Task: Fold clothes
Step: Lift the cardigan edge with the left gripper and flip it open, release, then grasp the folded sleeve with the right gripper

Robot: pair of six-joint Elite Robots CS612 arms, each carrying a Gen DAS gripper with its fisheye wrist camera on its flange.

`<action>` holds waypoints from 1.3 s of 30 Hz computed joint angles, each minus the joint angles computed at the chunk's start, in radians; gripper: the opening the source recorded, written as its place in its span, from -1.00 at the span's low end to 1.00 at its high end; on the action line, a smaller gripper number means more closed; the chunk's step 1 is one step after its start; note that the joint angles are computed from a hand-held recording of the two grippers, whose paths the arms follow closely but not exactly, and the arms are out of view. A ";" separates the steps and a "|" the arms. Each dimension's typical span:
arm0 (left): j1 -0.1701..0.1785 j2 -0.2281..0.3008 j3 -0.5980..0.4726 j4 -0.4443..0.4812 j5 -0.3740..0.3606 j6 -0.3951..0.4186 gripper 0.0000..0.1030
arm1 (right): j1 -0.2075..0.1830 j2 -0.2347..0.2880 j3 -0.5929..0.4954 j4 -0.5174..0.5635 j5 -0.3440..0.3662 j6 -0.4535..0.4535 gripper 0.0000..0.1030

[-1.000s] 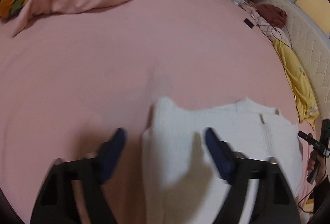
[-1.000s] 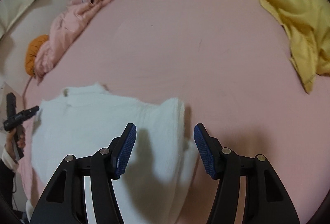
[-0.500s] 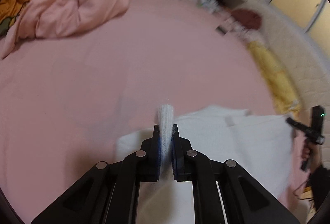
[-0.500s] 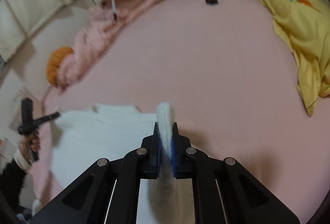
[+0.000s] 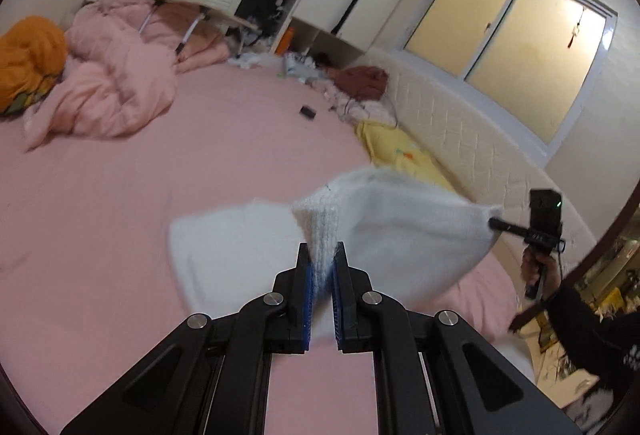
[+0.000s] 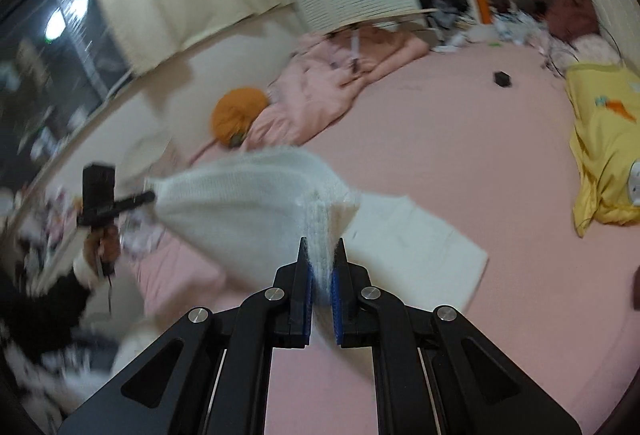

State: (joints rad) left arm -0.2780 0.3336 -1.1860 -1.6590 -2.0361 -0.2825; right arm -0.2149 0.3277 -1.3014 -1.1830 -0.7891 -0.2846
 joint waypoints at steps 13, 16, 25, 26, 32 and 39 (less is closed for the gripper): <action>-0.020 0.248 -0.450 0.606 0.092 -0.132 -0.82 | 0.090 0.066 -0.204 0.824 -0.400 -0.555 -0.84; -0.044 0.247 -0.466 0.732 0.148 -0.082 -0.82 | 0.148 0.105 -0.224 0.827 -0.573 -0.571 -0.83; -0.082 0.184 -0.502 0.873 0.441 0.011 -0.56 | 0.158 0.073 -0.188 0.908 -0.747 -0.459 -0.23; -0.090 0.178 -0.500 0.850 0.483 0.024 -0.46 | 0.160 0.068 -0.192 0.892 -0.756 -0.464 -0.23; -0.143 0.172 -0.368 0.528 0.452 0.051 0.98 | 0.176 0.090 -0.175 0.494 -0.405 -0.240 -0.22; -0.194 0.175 -0.199 0.587 0.430 -0.104 0.36 | 0.290 0.121 -0.013 0.222 -0.705 0.242 -0.22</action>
